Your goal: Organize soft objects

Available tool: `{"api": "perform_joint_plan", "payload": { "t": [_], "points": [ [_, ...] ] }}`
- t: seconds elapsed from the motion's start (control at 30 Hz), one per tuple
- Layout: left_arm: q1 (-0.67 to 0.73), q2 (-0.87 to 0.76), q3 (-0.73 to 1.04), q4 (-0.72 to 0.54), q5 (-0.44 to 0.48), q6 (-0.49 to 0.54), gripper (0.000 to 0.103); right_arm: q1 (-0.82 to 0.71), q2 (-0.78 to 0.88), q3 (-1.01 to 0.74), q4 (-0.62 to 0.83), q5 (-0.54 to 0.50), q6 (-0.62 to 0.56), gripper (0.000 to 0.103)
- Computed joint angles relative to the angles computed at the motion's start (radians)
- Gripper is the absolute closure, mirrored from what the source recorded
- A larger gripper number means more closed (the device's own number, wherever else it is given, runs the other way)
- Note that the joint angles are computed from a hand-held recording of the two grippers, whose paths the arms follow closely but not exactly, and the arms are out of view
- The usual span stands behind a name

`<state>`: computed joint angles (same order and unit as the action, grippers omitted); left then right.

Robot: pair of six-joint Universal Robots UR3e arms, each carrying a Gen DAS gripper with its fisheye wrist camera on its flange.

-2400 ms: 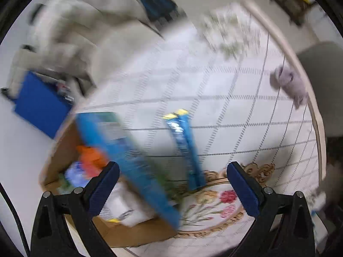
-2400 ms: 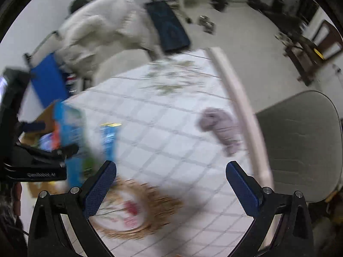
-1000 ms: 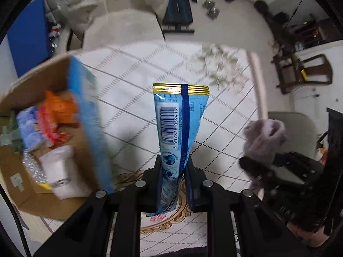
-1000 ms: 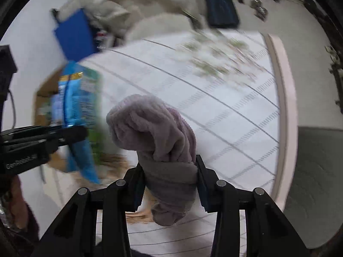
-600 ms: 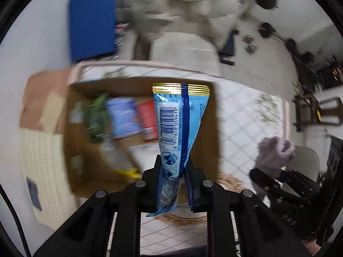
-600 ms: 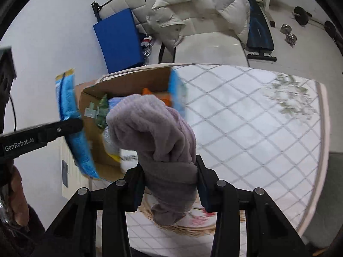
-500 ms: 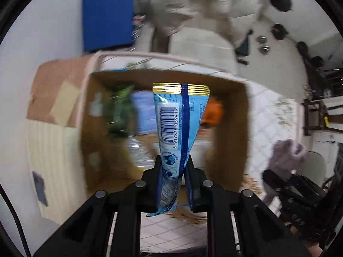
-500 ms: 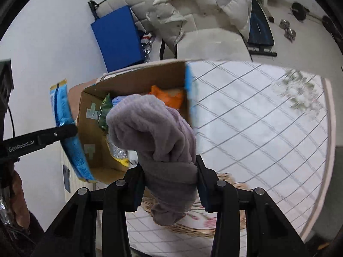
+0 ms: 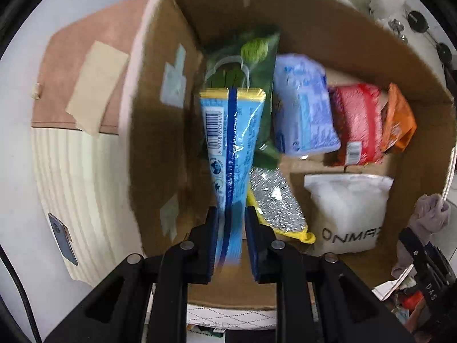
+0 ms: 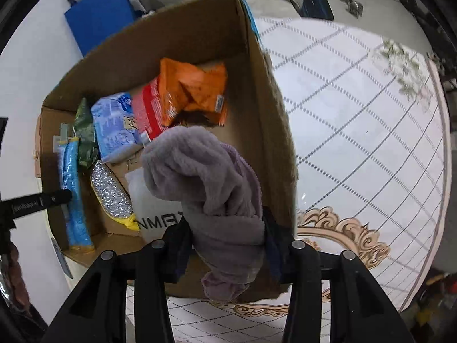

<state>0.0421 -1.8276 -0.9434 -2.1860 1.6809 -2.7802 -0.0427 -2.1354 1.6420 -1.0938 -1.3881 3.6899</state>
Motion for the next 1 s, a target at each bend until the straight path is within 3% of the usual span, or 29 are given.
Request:
{"api": "perform_joint_plan", "payload": {
  "t": [0.07, 0.27, 0.37, 0.43, 0.6, 0.77, 1.0],
  "points": [
    [0.011, 0.003, -0.027, -0.005, -0.005, 0.009, 0.078, 0.002, 0.002, 0.036, -0.018, 0.009, 0.001, 0.050],
    [0.071, 0.067, -0.123, 0.011, -0.052, 0.045, 0.067, 0.079, 0.059, 0.015, -0.073, 0.004, 0.063, 0.030],
    [0.079, 0.145, -0.174, 0.044, -0.062, 0.082, 0.054, 0.151, 0.123, -0.057, -0.074, -0.039, 0.099, 0.019],
    [0.086, 0.213, -0.214, 0.060, -0.076, 0.105, 0.039, 0.193, 0.150, -0.104, -0.068, -0.072, 0.103, 0.008],
    [0.144, 0.422, -0.316, 0.086, -0.123, 0.175, 0.027, 0.317, 0.207, -0.223, -0.036, -0.152, 0.139, 0.000],
    [0.214, 0.547, -0.309, 0.041, -0.198, 0.209, 0.005, 0.418, 0.239, -0.330, 0.018, -0.228, 0.189, 0.000],
    [0.211, 0.576, -0.263, 0.050, -0.218, 0.200, 0.003, 0.469, 0.246, -0.395, 0.050, -0.269, 0.249, 0.000]
  ]
}}
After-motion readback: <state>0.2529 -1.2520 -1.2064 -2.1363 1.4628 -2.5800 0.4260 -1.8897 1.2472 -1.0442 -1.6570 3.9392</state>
